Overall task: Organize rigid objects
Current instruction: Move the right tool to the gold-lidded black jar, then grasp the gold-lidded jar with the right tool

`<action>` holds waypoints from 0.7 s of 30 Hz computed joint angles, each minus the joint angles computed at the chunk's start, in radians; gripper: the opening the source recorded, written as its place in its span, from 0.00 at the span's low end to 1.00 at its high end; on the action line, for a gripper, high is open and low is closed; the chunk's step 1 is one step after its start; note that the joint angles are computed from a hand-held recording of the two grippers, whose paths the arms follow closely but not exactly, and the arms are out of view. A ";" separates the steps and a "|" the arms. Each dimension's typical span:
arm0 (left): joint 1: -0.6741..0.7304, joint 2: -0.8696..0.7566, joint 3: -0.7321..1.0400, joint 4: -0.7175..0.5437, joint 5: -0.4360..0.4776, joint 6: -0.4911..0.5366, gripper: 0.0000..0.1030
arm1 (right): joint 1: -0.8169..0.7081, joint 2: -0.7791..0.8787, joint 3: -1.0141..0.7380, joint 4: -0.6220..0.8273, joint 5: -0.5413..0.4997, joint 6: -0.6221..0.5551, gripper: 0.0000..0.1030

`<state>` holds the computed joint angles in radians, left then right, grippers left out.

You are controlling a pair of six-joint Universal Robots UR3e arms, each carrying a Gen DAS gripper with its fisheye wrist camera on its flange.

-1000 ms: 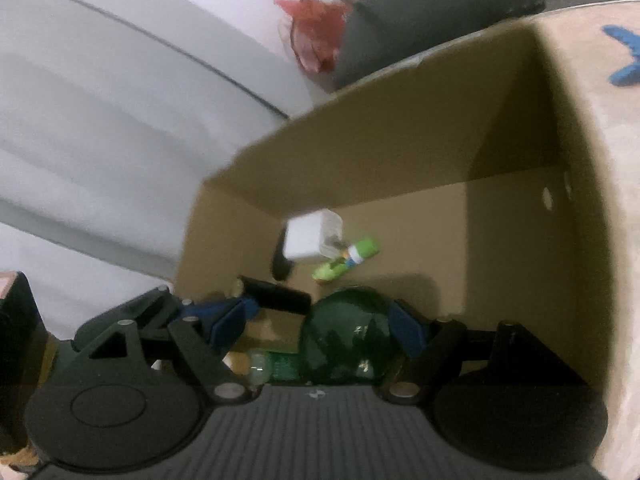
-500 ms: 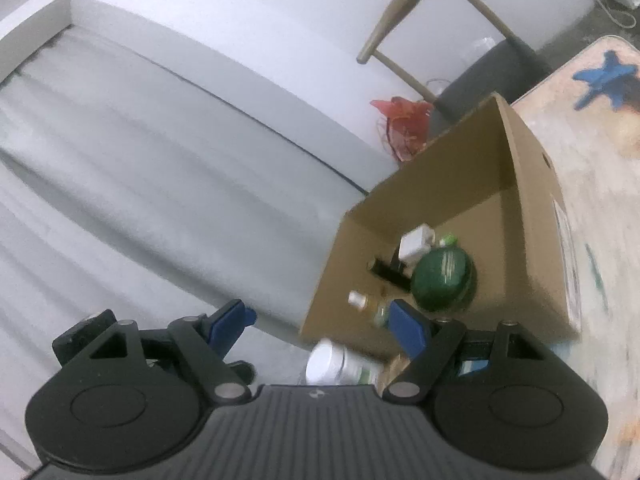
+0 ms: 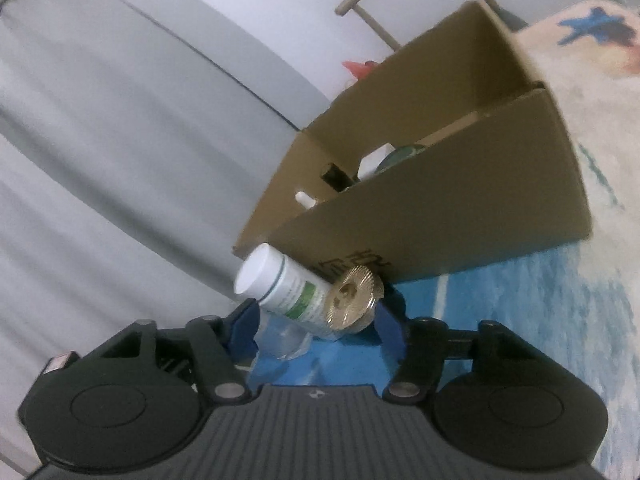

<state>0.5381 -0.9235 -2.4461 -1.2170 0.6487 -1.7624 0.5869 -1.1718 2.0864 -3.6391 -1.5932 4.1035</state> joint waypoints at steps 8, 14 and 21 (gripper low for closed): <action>-0.146 -0.212 -0.089 0.469 0.038 -0.258 0.88 | -0.022 0.092 -0.128 0.105 -0.015 -0.058 0.48; -0.197 -0.305 -0.119 0.667 0.082 -0.352 0.88 | -0.039 0.139 -0.161 0.117 0.024 -0.069 0.47; -0.235 -0.373 -0.154 0.851 0.115 -0.443 0.93 | -0.055 0.149 -0.171 0.132 0.056 -0.112 0.48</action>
<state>0.3033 -1.2965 -2.6002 -0.3657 0.7642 -2.2055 0.5320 -1.0227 1.9157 -3.5068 -1.5375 3.9918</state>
